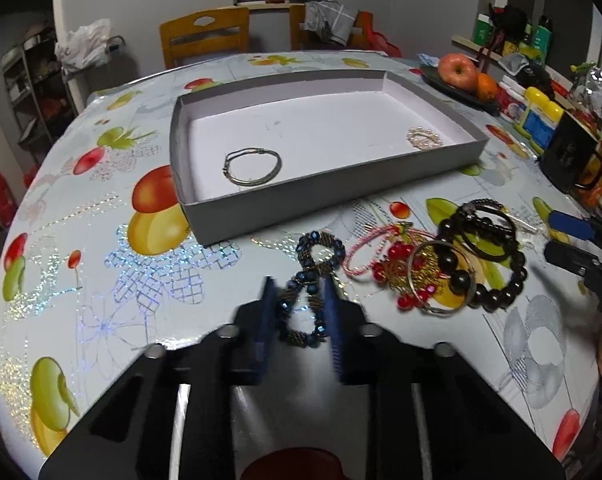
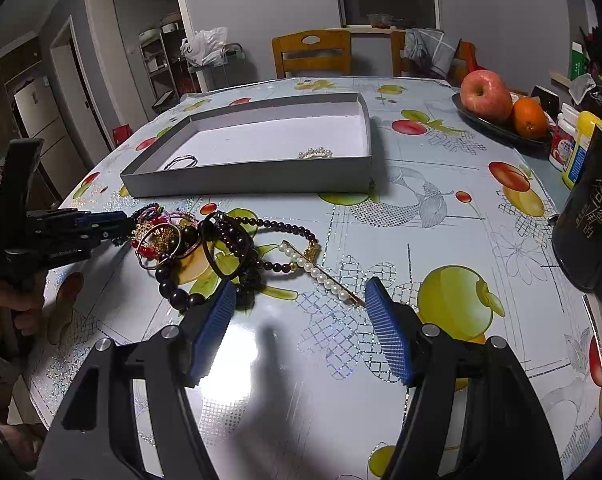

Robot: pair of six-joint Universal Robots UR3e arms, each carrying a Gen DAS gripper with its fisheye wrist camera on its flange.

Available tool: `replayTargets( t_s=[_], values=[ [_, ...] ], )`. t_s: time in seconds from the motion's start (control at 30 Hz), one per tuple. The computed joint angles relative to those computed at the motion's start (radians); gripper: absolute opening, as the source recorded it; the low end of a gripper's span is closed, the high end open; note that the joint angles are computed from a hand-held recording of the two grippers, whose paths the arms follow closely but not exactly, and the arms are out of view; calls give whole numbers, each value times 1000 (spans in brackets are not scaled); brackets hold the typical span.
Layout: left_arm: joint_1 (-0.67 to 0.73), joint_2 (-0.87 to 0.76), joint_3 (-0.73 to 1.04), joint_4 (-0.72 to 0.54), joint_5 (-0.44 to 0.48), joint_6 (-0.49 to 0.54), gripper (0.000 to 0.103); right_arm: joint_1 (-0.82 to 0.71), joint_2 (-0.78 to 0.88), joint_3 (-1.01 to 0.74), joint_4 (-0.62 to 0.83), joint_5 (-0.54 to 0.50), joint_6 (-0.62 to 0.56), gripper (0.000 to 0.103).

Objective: Organize jewelry
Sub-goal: 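Grasp the dark blue beaded bracelet with the left gripper, then lift the blue bracelet with the left gripper while the right gripper grasps the pearl hairpin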

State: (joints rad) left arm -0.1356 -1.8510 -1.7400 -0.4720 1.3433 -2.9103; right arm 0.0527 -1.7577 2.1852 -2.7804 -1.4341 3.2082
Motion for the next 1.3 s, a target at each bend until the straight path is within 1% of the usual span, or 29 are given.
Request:
replayTargets(
  t_s=[0.2, 0.37, 0.47, 0.6, 0.67, 0.73, 0.8, 0.83, 0.93, 1.0, 1.03, 1.1, 1.13, 1.17, 1.23, 1.3],
  values=[
    [45, 73, -90, 3, -52, 24, 16, 26, 20, -26, 17, -35, -4, 67],
    [99, 158, -186, -4, -104, 61, 16, 72, 56, -70, 38, -85, -21, 67],
    [115, 196, -237, 7, -122, 78, 16, 87, 72, -95, 55, -85, -23, 67],
    [128, 216, -266, 18, -141, 86, 17, 116, 111, -151, 75, -132, -37, 65],
    [130, 211, -259, 11, -147, 86, 18, 114, 124, -175, 97, -155, -47, 58],
    [132, 203, -244, -2, -154, 85, 20, 96, 128, -191, 126, -155, -59, 57],
    [132, 191, -226, -14, -160, 82, 25, 78, 130, -201, 157, -145, -82, 55],
    [132, 189, -224, -16, -160, 82, 26, 75, 140, -213, 177, -146, -100, 50],
    [122, 169, -196, -24, -153, 71, 28, 74, 167, -230, 195, -143, -129, 48],
    [110, 152, -179, -18, -144, 67, 30, 70, 178, -228, 182, -131, -141, 43],
    [104, 147, -176, -14, -137, 65, 30, 67, 180, -225, 173, -123, -144, 40],
    [92, 136, -164, -10, -125, 65, 30, 53, 182, -221, 166, -102, -143, 29],
    [89, 136, -164, -8, -121, 66, 30, 47, 180, -219, 167, -95, -144, 17],
    [90, 137, -166, -10, -125, 71, 30, 44, 176, -215, 167, -90, -142, 9],
    [93, 142, -173, -11, -131, 78, 26, 39, 166, -207, 167, -84, -140, 8],
    [100, 150, -179, -19, -147, 85, 15, 36, 150, -192, 163, -79, -139, 7]
  ],
)
